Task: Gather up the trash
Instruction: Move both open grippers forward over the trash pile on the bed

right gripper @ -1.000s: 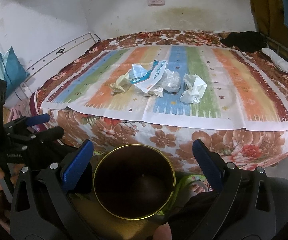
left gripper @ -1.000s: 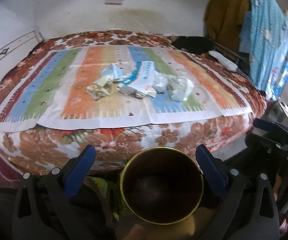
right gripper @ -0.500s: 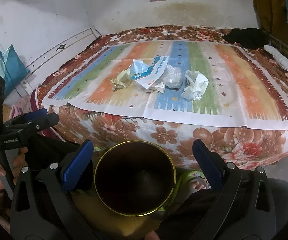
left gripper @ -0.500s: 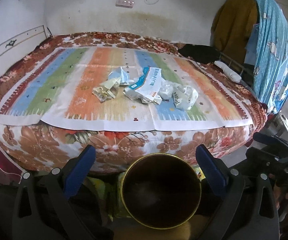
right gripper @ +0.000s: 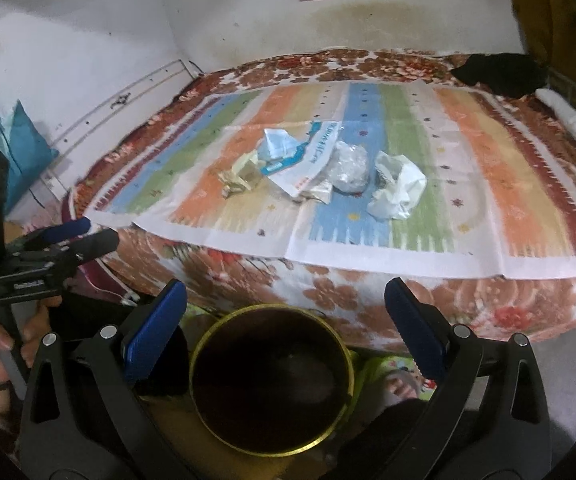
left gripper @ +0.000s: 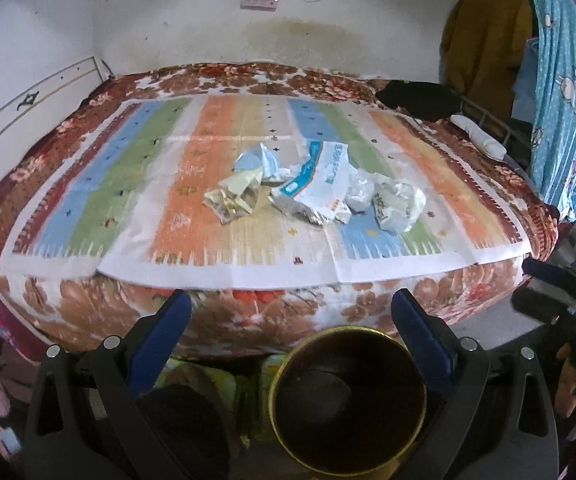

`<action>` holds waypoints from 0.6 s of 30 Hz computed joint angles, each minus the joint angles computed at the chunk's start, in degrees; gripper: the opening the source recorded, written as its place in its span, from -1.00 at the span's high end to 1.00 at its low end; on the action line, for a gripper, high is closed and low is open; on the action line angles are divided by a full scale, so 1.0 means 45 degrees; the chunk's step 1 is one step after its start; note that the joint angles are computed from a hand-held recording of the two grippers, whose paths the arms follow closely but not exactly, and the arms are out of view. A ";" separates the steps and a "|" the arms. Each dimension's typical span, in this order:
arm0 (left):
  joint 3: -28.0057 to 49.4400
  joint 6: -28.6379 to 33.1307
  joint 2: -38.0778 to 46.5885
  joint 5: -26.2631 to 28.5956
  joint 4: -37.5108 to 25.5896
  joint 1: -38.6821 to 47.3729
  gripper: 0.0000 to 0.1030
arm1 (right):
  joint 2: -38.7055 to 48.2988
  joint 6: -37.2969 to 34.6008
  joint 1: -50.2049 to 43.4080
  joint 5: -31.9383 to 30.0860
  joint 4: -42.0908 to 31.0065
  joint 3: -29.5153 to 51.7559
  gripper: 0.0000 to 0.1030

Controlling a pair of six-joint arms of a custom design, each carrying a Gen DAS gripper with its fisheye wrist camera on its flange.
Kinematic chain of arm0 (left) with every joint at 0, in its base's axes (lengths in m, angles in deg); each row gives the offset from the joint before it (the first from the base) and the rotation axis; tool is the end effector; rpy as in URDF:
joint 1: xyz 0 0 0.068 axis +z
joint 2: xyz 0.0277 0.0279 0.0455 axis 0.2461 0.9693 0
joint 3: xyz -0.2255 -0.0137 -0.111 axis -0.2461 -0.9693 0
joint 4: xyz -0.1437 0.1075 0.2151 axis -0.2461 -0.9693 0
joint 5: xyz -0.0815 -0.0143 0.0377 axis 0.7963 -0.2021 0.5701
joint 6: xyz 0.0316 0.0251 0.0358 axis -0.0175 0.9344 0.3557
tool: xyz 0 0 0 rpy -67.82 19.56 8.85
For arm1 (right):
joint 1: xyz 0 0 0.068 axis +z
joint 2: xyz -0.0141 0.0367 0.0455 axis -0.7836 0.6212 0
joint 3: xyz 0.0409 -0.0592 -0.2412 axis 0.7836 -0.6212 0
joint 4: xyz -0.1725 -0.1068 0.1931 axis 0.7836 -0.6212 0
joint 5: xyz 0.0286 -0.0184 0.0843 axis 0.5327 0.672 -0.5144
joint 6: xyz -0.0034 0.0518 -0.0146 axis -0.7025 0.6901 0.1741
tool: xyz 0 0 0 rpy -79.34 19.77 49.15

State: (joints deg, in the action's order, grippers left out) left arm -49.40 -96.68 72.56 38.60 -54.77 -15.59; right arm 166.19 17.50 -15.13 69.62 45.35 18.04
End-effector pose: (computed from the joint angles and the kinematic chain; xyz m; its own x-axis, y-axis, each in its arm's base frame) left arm 0.1683 -0.0787 0.2287 -0.6710 -0.2557 -0.6960 -0.2515 0.9615 -0.1108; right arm 0.2588 0.1978 0.2139 -0.6248 -0.3311 -0.7071 -0.6122 0.7699 0.1804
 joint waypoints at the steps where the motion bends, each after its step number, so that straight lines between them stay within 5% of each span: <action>1: 0.0201 0.0448 0.0203 0.0044 0.0103 0.0396 -0.89 | 0.0411 -0.0201 -0.0111 0.0057 -0.0063 0.0507 -0.83; 6: 0.1095 0.1935 0.1440 0.0482 0.0447 0.2441 -0.89 | 0.2214 -0.0258 -0.0737 0.0405 -0.0290 0.2467 -0.83; 10: 0.1817 0.2714 0.2736 0.2252 0.0956 0.4494 -0.89 | 0.3618 0.0095 -0.1336 0.0235 -0.0805 0.4052 -0.83; 15: 0.2863 0.2722 0.4657 0.3891 0.1169 0.6057 -0.89 | 0.4913 -0.0032 -0.1552 0.0510 -0.1494 0.5605 -0.83; 18: 0.3442 0.2709 0.5704 0.3834 0.1285 0.6347 -0.88 | 0.5755 0.0205 -0.1805 0.0269 -0.1936 0.6626 -0.83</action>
State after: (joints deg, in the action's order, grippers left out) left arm -33.91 -84.49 98.22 55.85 -48.98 12.97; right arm 192.09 18.42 -23.25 70.83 36.64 47.85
